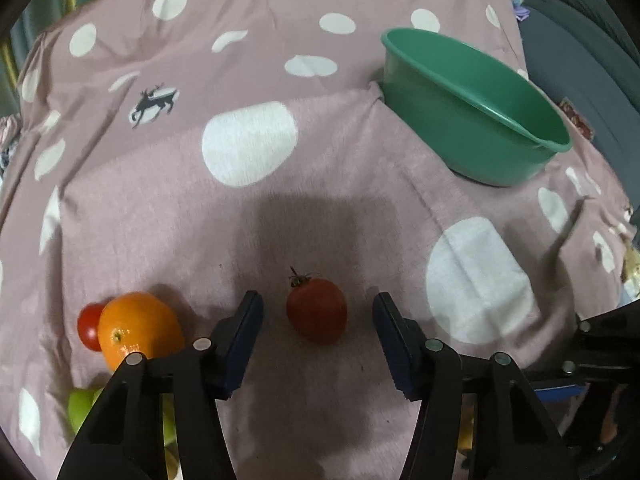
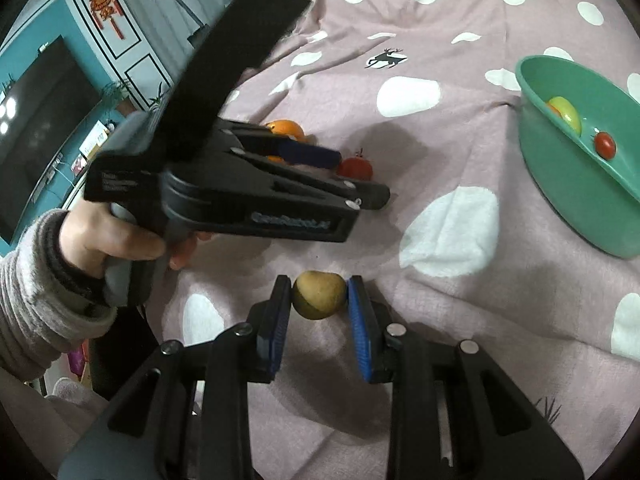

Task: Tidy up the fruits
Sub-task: 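Grasp a cherry tomato with the left tool while the right tool grasps a small yellow fruit, then carry the tomato into the green bowl with the left tool while the right tool releases the yellow fruit there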

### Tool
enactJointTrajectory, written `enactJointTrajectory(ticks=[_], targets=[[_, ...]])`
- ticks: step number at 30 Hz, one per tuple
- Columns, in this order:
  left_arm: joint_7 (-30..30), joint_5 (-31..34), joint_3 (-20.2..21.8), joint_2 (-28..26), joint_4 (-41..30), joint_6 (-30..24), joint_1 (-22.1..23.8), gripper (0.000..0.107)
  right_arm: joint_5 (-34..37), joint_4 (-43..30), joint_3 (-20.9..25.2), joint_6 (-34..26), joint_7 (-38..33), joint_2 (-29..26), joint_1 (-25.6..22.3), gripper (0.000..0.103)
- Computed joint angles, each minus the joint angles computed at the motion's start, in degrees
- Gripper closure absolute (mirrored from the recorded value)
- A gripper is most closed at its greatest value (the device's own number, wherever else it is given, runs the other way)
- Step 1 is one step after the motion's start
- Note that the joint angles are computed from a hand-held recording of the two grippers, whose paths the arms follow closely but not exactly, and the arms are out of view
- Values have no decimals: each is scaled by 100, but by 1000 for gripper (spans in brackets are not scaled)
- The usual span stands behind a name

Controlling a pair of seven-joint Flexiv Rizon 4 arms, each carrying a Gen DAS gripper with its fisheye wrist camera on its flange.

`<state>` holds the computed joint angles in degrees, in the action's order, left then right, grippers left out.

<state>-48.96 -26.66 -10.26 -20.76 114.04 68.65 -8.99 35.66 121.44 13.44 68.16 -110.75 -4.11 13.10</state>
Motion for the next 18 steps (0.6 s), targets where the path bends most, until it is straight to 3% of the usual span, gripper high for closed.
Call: enactJointTrajectory(ticks=[2,5,8,18], targets=[[-50,91,43,-14,-18,52,-40,53,69,-25,-5,10,-48,-12,-10,73],[-8,34,-33,-18,38,247,-6,77,132,-1,-10,60,-60,21,-22,73],[-111,91,-16,-14,67,370,-27,78,238,110,-24,140,-85,161,-46,73],[399,-545,-362,306,266,429,61,78,191,340,-232,567,162,418,-58,73]])
